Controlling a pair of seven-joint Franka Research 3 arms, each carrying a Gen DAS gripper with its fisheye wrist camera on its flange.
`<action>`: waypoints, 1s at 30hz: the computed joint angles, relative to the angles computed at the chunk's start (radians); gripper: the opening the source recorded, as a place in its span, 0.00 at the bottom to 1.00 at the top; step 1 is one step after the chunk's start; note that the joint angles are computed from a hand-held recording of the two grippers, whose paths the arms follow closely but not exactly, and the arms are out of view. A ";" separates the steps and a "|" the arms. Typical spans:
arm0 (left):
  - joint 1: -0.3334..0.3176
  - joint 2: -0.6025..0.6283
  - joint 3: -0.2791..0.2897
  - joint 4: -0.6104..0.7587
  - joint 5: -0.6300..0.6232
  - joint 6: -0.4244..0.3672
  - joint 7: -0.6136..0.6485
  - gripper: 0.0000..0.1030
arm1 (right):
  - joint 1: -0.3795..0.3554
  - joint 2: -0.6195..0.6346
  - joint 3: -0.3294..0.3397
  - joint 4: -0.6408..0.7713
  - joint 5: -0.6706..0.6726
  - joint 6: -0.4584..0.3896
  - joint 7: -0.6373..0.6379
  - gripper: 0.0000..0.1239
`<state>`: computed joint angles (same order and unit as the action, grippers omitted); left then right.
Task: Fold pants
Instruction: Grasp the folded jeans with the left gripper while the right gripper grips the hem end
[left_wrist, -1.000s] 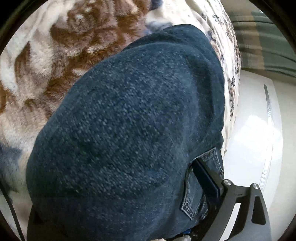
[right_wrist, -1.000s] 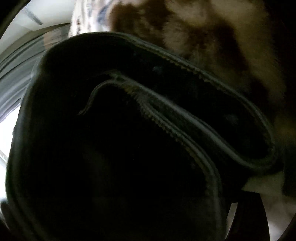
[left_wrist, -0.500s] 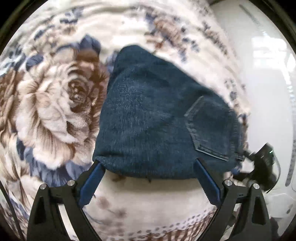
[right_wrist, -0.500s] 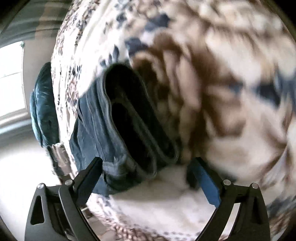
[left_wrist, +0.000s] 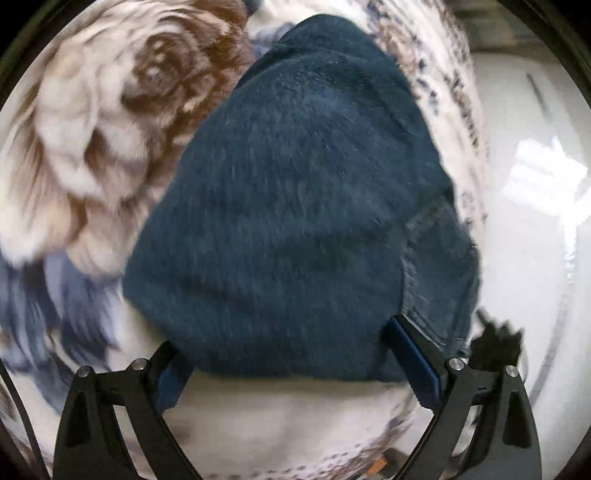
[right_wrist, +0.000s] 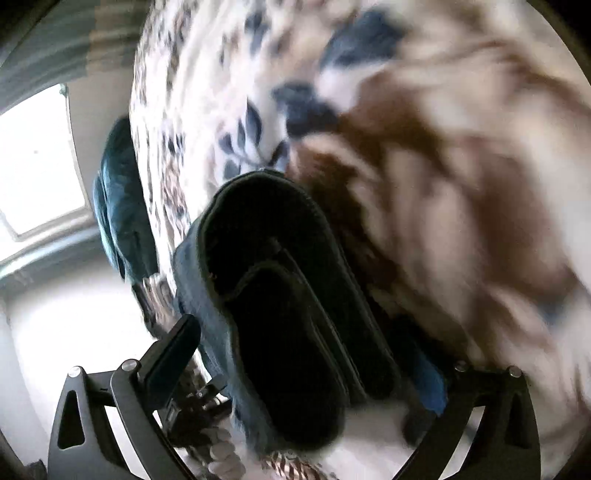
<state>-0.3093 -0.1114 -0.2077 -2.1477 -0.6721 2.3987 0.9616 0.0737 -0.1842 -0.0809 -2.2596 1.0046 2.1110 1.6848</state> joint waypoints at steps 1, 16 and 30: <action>-0.010 -0.022 -0.007 -0.037 -0.044 0.061 0.010 0.95 | -0.004 -0.052 0.010 -0.040 -0.023 0.035 0.041 0.83; -0.079 -0.003 0.002 -0.132 -0.320 0.367 -0.013 1.00 | 0.265 -0.144 0.043 -0.252 0.415 0.434 0.051 0.83; 0.001 0.052 -0.009 -0.050 -0.325 0.233 0.007 1.00 | 0.219 0.027 0.100 -0.099 0.559 0.482 0.063 0.83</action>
<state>-0.3082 -0.0593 -0.2165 -2.1976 -0.9968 2.6314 0.9687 0.2924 -0.1569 0.0186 -2.3582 1.5641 2.5929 1.7475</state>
